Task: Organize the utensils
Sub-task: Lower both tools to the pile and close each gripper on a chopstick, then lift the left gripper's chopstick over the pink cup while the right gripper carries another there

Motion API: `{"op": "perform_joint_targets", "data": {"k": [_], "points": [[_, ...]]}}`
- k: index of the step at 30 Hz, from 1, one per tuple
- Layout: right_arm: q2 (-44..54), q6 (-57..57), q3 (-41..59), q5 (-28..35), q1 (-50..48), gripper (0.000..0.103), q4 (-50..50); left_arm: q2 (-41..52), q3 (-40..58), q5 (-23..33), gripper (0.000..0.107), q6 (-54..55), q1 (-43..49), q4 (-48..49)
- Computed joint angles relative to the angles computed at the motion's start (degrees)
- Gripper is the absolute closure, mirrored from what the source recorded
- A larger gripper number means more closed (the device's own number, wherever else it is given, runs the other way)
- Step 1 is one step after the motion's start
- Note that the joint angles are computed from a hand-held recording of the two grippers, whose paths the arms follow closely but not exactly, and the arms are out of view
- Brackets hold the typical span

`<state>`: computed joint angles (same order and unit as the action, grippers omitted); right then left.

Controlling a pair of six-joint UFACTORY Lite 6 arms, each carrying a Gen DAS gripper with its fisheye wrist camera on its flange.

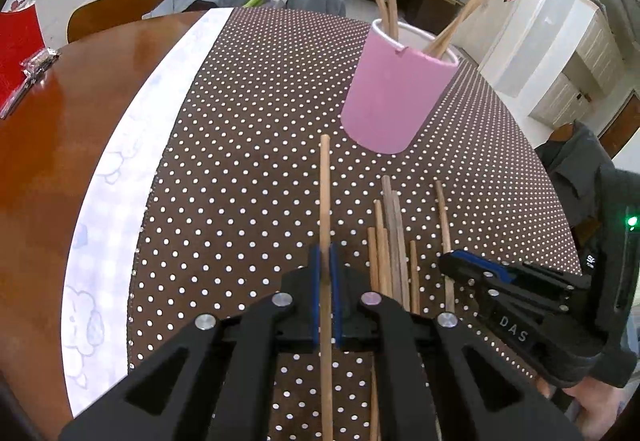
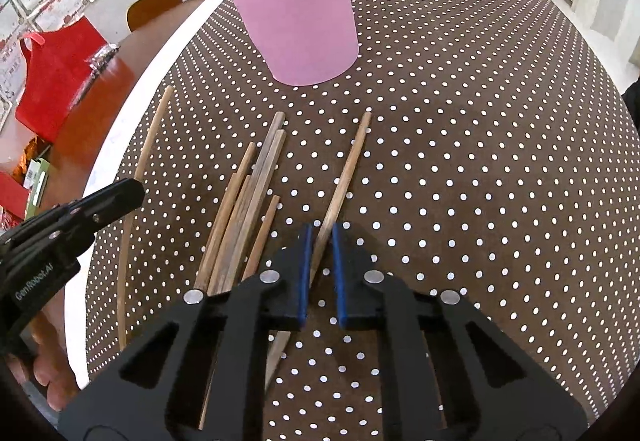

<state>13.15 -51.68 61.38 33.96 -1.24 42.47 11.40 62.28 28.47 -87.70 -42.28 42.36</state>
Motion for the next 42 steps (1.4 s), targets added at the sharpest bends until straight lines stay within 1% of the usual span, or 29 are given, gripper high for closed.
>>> {"op": "perform_joint_targets", "data": {"k": [2, 4, 9, 13, 14, 15, 23, 29, 30, 36, 38, 42], "points": [[-0.5, -3.8, -0.4, 2.3, -2.6, 0.097, 3.1, -0.7, -0.1, 0.0, 0.102, -0.1, -0.2, 0.2], [-1.6, -5.8, -1.1, 3.3, -3.7, 0.097, 4.7, -1.2, 0.2, 0.1, 0.102, -0.1, -0.6, 0.5], [-3.9, -9.5, -1.8, 6.2, -6.9, 0.097, 5.9, -1.1, 1.9, 0.4, 0.101, 0.9, -1.2, 0.2], [-5.5, -13.6, -1.7, 11.0, -11.6, 0.097, 8.2, -1.4, 2.7, 0.3, 0.102, 0.3, -1.7, 1.1], [-6.3, -15.1, -2.7, 11.4, -12.5, 0.097, 9.2, -1.7, 2.8, 0.2, 0.102, -0.1, -2.0, 1.7], [-8.7, -14.6, -4.5, 11.2, -10.9, 0.097, 10.5, -1.7, 2.9, 0.1, 0.102, -0.5, -2.1, 2.3], [-12.4, -20.0, -2.8, 21.0, -17.7, 0.097, 14.9, -2.9, 4.6, -0.7, 0.102, -3.3, -3.8, 8.1], [-15.2, -21.2, -1.6, 26.0, -20.0, 0.097, 18.7, -4.1, 5.5, -0.5, 0.101, -9.6, -5.4, 17.4], [-15.4, -20.6, -1.3, 25.4, -18.8, 0.097, 19.4, -4.3, 5.8, -0.5, 0.101, -10.7, -5.6, 19.3], [-16.7, -21.1, 1.5, 27.8, -19.8, 0.097, 23.1, -4.4, 7.6, 0.3, 0.101, -17.5, -6.5, 30.6], [-16.7, -21.1, 2.9, 28.8, -20.3, 0.097, 24.3, -4.2, 8.1, 1.1, 0.101, -21.4, -6.7, 36.5], [-16.0, -21.4, 4.8, 28.0, -19.1, 0.097, 26.8, -3.1, 9.5, 1.6, 0.101, -26.6, -6.0, 44.0]]}}
